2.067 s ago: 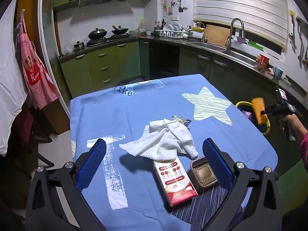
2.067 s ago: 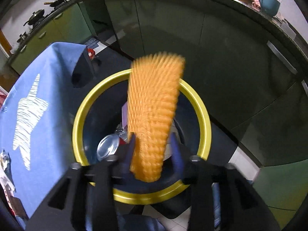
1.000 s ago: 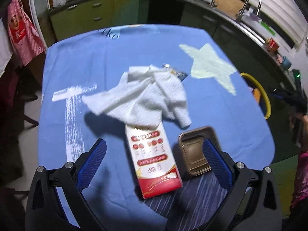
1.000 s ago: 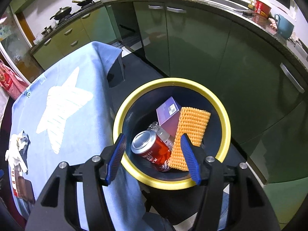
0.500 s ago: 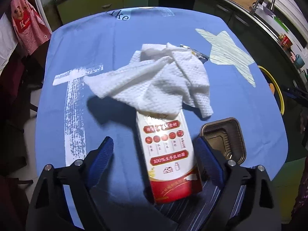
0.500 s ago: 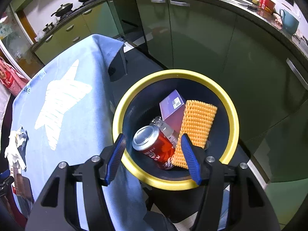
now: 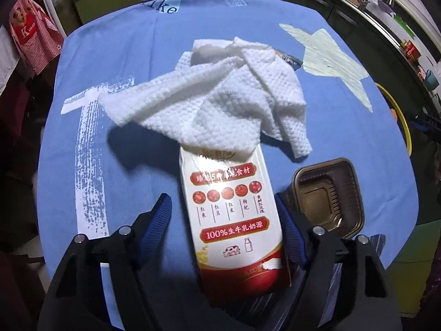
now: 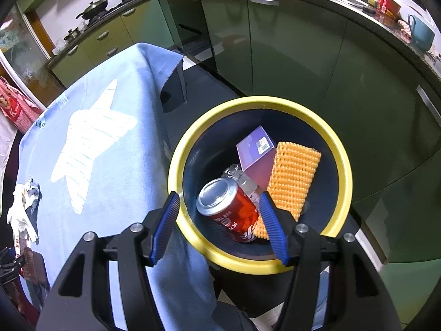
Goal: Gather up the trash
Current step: 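Grasp the white-and-red milk carton with the left gripper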
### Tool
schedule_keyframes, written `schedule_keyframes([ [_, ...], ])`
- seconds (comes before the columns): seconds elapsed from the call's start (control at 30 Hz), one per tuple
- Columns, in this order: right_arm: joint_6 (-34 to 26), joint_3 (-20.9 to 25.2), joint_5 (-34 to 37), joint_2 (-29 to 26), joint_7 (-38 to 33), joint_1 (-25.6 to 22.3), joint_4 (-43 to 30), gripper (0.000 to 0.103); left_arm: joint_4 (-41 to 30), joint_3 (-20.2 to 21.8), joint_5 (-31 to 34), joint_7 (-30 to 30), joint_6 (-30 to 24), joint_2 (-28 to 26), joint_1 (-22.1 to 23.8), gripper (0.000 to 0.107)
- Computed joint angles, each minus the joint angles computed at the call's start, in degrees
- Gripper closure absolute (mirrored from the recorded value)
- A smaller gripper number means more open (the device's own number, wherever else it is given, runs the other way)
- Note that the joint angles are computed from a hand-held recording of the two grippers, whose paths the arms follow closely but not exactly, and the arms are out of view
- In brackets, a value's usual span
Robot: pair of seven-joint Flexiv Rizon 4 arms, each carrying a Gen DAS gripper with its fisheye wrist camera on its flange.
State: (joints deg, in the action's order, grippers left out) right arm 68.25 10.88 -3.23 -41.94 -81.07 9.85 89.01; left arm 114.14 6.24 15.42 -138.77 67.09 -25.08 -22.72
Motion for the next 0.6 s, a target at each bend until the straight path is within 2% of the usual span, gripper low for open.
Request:
schedule_keyframes([
  [0.13,-0.4,-0.1,-0.1,0.0,0.1,0.3,-0.1,0.046,0.4,0.1,0.5,0.2,0.1,0.3,-0.1,0.042],
  [0.23,-0.6,0.1,0.0,0.0,0.0,0.3,-0.2,0.046,2.0,-0.8,-0.2,1.7,1.4,1.1,0.9,0.051],
  [0.47,-1.5,-0.1,-0.2,0.2,0.2,0.8,-0.7,0.045,5.8,-1.1,0.2,3.6,2.7,4.8,0.3,0.054],
  [0.6,-1.8,0.0,-0.3,0.1,0.1,1.1,-1.1,0.045,7.2,-0.6,2.8,2.2,1.8,7.8,-0.4,0.055],
])
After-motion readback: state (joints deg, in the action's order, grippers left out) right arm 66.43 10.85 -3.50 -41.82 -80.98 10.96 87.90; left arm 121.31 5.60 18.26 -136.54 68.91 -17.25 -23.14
